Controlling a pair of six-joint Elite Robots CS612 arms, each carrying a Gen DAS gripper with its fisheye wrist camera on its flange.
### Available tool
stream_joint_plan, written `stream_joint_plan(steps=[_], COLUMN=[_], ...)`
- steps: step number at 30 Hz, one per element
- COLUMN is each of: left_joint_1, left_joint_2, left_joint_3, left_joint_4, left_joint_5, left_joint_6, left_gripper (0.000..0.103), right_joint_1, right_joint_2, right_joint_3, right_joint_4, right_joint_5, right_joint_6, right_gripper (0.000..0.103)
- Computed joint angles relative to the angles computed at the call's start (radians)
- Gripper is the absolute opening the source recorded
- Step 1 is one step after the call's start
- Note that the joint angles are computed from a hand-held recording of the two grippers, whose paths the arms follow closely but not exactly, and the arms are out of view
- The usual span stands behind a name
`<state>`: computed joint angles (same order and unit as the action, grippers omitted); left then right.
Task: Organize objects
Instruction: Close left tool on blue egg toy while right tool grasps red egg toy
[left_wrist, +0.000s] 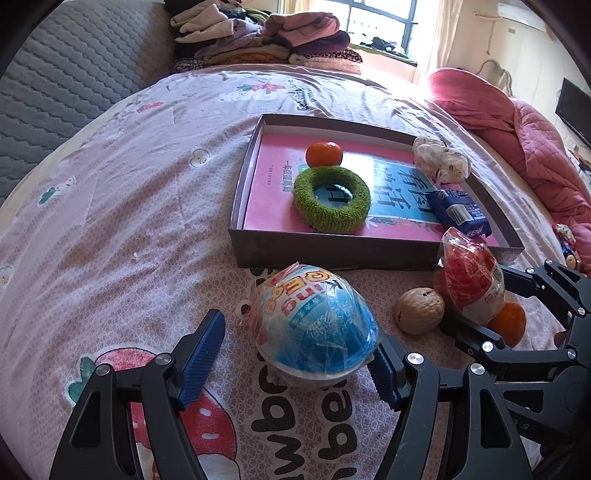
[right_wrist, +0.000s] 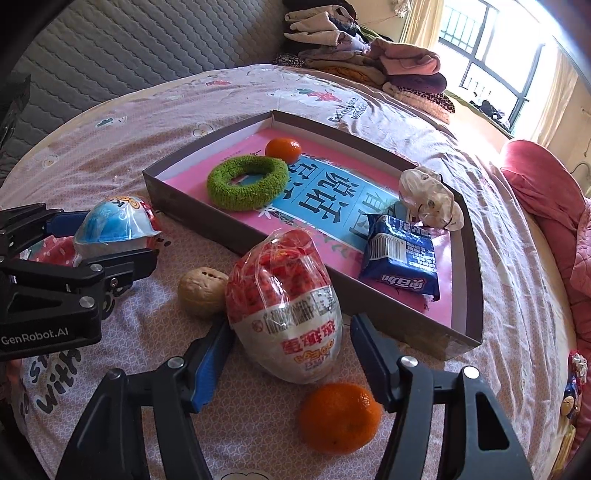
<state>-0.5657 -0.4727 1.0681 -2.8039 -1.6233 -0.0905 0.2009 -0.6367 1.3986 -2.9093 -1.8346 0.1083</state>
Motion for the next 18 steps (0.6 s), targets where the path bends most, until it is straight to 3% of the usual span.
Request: stream_joint_plan(steps=[18], left_joint_1=[0.009], left_joint_2=[0.015], left_joint_3=[-0.017], left_joint_4=[-0.012], left_joint_5=[-0.03], left_joint_6=[-0.005], left_gripper=[0.074], right_joint_1=[-0.002], right_joint_2=[0.001], right_joint_3=[0.005], right_joint_4=[-0.022], right_joint_5=[0.026], right_joint_6=[0.011], right_gripper=[0.054])
